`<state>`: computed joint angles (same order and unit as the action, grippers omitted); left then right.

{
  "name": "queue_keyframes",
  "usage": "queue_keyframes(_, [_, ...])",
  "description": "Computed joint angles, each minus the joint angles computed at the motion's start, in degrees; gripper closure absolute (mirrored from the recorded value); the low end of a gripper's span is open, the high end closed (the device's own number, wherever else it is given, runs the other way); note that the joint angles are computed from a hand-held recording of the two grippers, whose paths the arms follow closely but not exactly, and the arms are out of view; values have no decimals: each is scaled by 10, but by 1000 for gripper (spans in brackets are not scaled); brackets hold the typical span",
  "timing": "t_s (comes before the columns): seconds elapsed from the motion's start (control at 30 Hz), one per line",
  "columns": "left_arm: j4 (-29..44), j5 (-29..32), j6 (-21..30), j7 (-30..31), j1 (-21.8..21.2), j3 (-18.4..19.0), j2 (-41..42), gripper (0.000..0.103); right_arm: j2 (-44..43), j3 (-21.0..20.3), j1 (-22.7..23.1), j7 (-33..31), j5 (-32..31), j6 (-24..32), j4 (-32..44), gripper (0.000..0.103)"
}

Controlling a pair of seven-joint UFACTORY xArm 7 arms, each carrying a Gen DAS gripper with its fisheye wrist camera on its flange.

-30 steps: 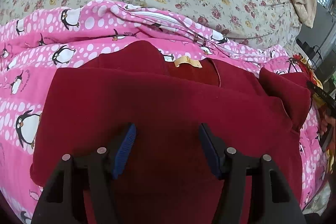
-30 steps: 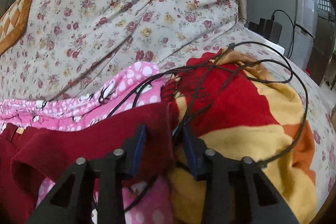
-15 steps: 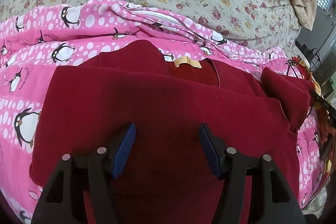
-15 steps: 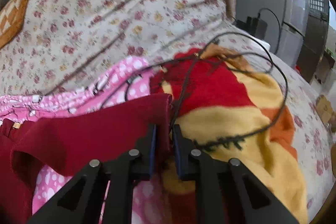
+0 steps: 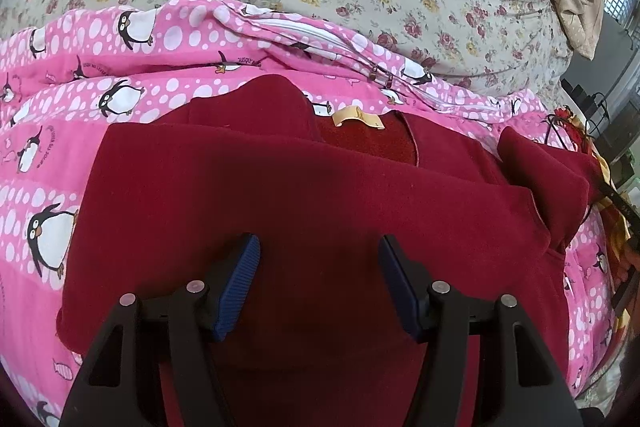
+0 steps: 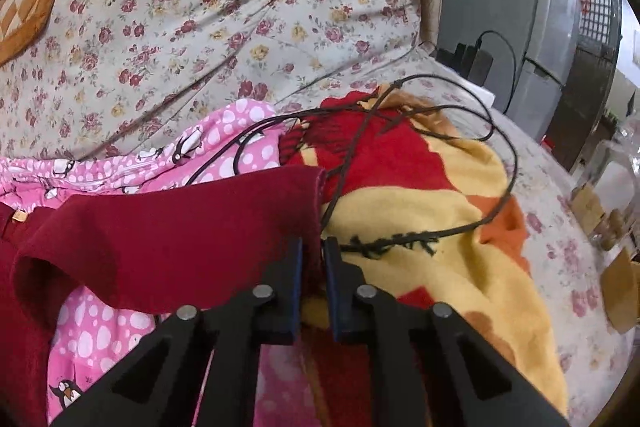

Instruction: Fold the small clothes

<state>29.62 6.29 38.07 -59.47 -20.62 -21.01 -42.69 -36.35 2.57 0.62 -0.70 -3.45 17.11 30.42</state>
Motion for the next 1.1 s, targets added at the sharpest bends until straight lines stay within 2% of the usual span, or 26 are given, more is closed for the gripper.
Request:
queue_keyframes(0.2, [-8,-13,-10,-8,-4,8,-12,58,-37,-6,32,2,27,-6,33,95])
queue_keyframes(0.37, [-16,-24,-13,-10,-4,17,-30,58,-60,30,38,47,36,-57,81,95])
queue_keyframes(0.5, [-23,-29,-11,-12,2,21,-50,58,-27,37,117,38,49,-46,127,96])
queue_keyframes(0.6, [-27,-21,2,-14,17,20,-77,58,13,42,199,32,81,-53,141,96])
queue_keyframes(0.73, [-37,7,44,-27,62,15,-148,58,96,50,327,32,144,-99,154,96])
queue_keyframes(0.9, [-55,22,97,-39,110,31,-231,58,220,89,415,58,181,-151,187,96])
queue_keyframes(0.97, [-67,17,103,-42,120,42,-256,58,268,115,419,80,173,-148,214,96])
queue_keyframes(1.0, [-74,14,106,-45,126,46,-270,58,299,146,400,113,140,-143,234,96])
queue_keyframes(1.03, [-79,11,109,-49,132,48,-279,58,316,155,396,160,89,-142,243,96])
queue_keyframes(1.07, [-83,8,109,-51,136,51,-286,58,343,188,371,203,43,-143,258,96])
queue_keyframes(1.1, [-87,5,108,-51,138,52,-291,58,362,197,368,225,21,-144,268,96])
